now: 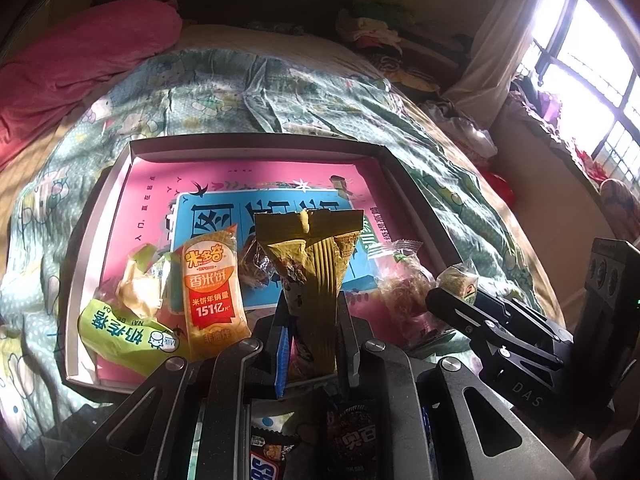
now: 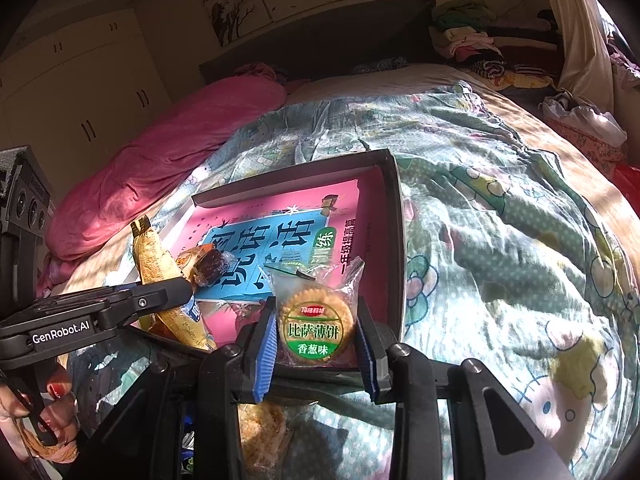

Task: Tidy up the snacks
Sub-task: 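Lower and release the wafer bar with the left tool while the right tool releases the biscuit pack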

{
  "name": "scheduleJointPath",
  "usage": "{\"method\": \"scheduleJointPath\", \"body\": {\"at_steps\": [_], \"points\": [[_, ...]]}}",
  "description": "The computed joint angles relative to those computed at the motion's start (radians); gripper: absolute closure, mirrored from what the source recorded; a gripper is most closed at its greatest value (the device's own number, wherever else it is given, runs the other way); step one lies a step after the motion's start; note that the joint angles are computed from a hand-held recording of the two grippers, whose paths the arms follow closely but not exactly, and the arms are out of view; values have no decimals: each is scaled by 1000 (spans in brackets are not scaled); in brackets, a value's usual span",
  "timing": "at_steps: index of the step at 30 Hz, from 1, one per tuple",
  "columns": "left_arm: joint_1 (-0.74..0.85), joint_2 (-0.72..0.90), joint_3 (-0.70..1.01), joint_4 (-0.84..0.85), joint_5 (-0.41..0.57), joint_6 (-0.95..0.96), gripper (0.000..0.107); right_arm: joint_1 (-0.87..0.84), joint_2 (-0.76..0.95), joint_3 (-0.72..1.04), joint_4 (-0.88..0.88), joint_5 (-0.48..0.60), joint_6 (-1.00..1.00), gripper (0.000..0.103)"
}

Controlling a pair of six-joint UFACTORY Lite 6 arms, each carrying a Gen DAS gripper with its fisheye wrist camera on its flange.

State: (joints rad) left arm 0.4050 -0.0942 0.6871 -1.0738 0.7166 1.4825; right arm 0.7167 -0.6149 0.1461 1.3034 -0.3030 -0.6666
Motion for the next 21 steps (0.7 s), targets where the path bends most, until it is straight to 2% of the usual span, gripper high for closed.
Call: {"method": "scheduleJointPath", "body": {"at_steps": [10, 21], "points": [[4, 8, 7, 18, -2, -17, 88, 22, -16, 2, 102, -22, -85, 67], [9, 10, 12, 37, 6, -38, 87, 22, -58, -6, 189, -31, -169, 59]]}}
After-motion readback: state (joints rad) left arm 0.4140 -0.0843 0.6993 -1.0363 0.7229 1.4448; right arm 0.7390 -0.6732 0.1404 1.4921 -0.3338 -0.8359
